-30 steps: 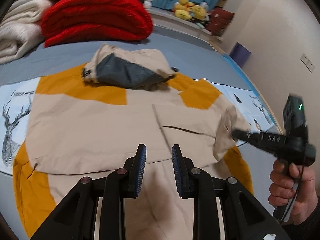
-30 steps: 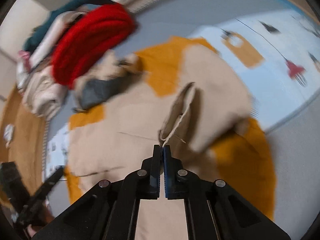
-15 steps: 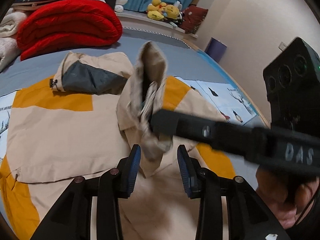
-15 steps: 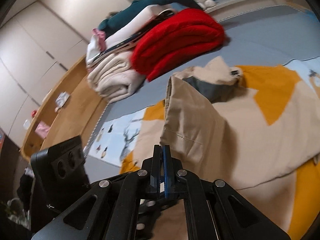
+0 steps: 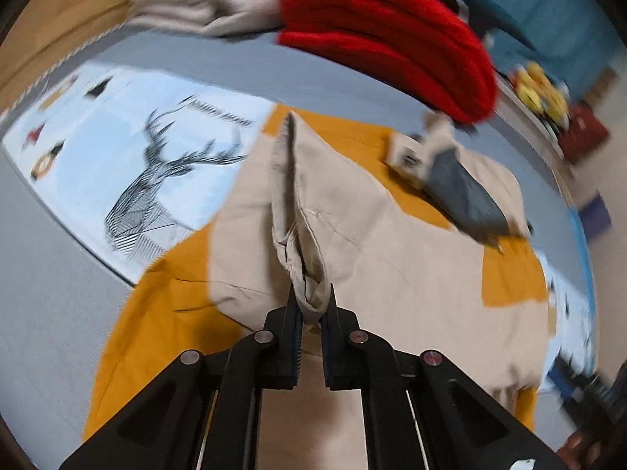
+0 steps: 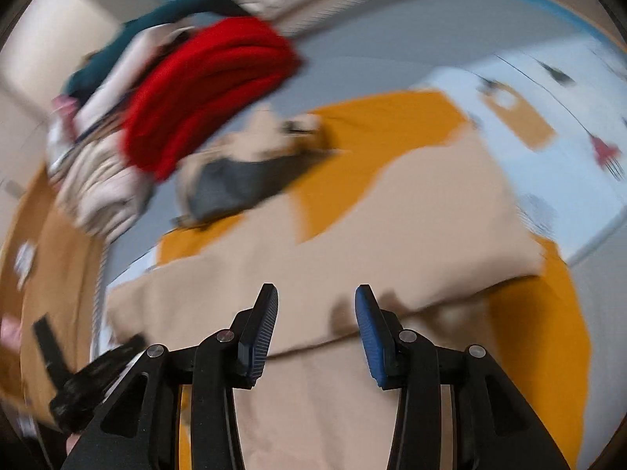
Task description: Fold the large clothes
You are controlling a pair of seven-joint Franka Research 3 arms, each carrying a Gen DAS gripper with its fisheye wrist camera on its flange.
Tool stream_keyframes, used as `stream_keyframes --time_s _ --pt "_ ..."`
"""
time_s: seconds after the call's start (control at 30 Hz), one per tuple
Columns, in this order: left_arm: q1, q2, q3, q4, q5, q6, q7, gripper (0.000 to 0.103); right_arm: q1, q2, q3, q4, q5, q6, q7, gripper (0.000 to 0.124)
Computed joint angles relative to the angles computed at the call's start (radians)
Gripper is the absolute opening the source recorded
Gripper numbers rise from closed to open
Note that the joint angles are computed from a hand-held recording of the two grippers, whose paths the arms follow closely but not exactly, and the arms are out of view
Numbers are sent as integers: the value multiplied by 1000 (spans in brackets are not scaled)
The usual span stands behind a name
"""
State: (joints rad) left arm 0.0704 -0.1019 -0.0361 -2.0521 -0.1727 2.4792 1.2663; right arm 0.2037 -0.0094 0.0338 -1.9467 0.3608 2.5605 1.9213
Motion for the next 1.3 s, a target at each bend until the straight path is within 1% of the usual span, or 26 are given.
stream_keyframes --time_s 0.1,0.13,0.2,0.33,0.4,0.47,0.5,0.53,0.6,0.67,0.7,0.73,0.77,0.8,0.83,0.87,0.9,0.97,1.03,1.07,1.13,1.2,1.3 --pt "15 40 22 40 -97 -62 18 16 -13 30 -12 30 -87 -91 112 43" --pt "25 27 25 25 -107 -70 1 19 -17 37 -16 29 -84 -107 132 43" --pt "39 25 27 19 -115 -77 -21 22 -28 45 -23 26 -60 -143 151 43" --pt "61 38 44 17 -236 -95 -3 24 -42 73 -33 36 -61 -212 228 43" --pt "72 34 38 11 -196 -92 -42 24 -47 80 -39 36 -81 -241 273 43" --pt "74 25 24 7 -98 -65 -89 24 -50 78 -45 30 -130 -267 328 43" --pt "73 16 18 3 -55 -45 -105 24 -47 72 -46 30 -179 -274 367 42" --pt "70 14 15 3 -30 -30 -109 24 -43 60 -45 23 -232 -263 404 41" --pt "62 11 5 7 42 0 -106 24 -38 43 -40 17 -299 -232 435 41" --pt "53 15 0 13 96 21 -89 24 -31 17 -31 -2 -385 -159 468 41" --pt "46 19 0 17 97 25 -70 24 -30 10 -27 -8 -407 -129 471 41" --pt "38 27 3 24 67 20 -31 24 -29 5 -22 -15 -419 -86 454 41" --pt "30 38 8 33 2 2 24 24 -29 8 -20 -16 -399 -49 410 41" --pt "26 54 15 46 -77 -31 76 24 -27 14 -17 -13 -364 -26 361 41" --pt "28 72 16 60 -119 -68 93 24 -26 27 -14 -7 -304 -4 290 41" --pt "33 89 14 74 -123 -102 87 24 -27 38 -13 -1 -231 2 215 41" --pt "39 109 11 87 -95 -143 58 24 -26 50 -12 9 -196 -12 185 41" --pt "49 135 6 108 -17 -203 -13 24 -25 86 -12 43 -154 -86 146 41" --pt "59 139 2 111 -6 -215 -30 23 -22 126 -25 79 -211 -196 176 41" --pt "63 137 0 114 -8 -213 -26 24 -22 139 -31 86 -225 -235 193 41" --pt "64 125 -6 116 22 -193 -21 24 -32 131 -36 70 -183 -229 197 41" --pt "60 111 -10 116 59 -173 -17 24 -27 124 -38 91 -226 -250 206 41" --pt "50 92 -17 108 112 -142 -20 24 -19 93 -38 89 -288 -226 225 41"
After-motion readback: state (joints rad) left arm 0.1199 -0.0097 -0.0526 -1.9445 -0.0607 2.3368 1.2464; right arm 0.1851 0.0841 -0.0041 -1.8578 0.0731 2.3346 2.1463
